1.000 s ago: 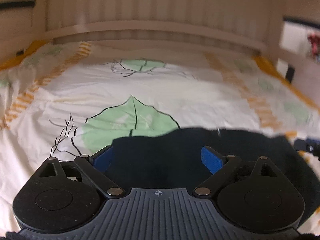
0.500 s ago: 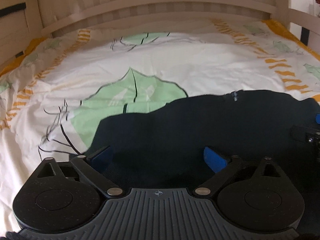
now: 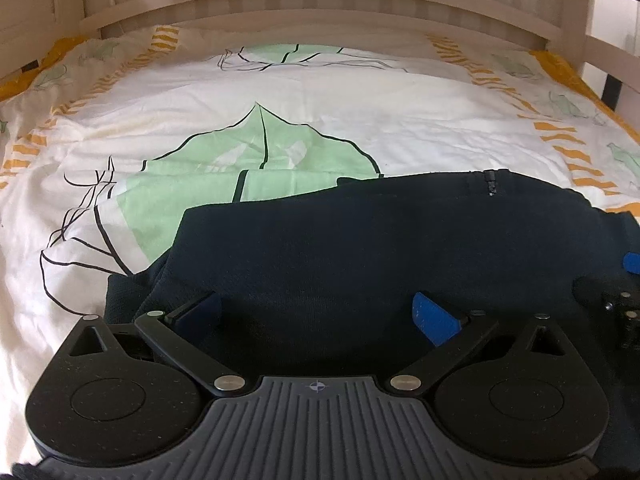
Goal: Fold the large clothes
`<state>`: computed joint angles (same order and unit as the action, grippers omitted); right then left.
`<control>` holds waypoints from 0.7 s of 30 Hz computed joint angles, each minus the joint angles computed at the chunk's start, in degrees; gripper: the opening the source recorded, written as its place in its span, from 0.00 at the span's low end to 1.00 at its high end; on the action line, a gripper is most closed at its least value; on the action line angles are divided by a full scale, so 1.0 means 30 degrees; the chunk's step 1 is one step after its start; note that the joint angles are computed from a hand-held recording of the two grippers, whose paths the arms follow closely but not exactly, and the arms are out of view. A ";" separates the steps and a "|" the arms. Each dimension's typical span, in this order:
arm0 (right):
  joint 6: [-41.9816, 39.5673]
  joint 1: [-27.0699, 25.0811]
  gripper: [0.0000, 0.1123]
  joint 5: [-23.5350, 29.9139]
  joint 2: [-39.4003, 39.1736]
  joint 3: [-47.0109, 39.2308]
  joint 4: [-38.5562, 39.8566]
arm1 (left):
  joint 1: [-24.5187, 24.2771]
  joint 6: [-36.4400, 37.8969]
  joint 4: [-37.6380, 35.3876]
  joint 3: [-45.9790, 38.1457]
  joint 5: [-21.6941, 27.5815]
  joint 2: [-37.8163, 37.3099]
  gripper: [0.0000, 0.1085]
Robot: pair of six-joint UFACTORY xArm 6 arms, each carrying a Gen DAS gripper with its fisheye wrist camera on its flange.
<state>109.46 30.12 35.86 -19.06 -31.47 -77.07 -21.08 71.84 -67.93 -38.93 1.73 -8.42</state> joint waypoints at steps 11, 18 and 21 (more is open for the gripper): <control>0.0722 0.0204 0.86 0.0336 0.0120 0.0015 -0.0621 | -0.0170 0.4941 -0.5245 -0.0661 -0.0037 0.0222 0.95; -0.1074 -0.0190 0.87 -0.0770 -0.0929 0.0573 0.1045 | 0.1766 -0.2047 0.2773 0.0828 0.2215 -0.1440 0.95; -0.1830 0.0341 0.88 -0.0315 -0.2130 0.1319 0.2114 | 0.2767 -0.2073 0.3201 0.1553 0.3009 -0.2557 0.95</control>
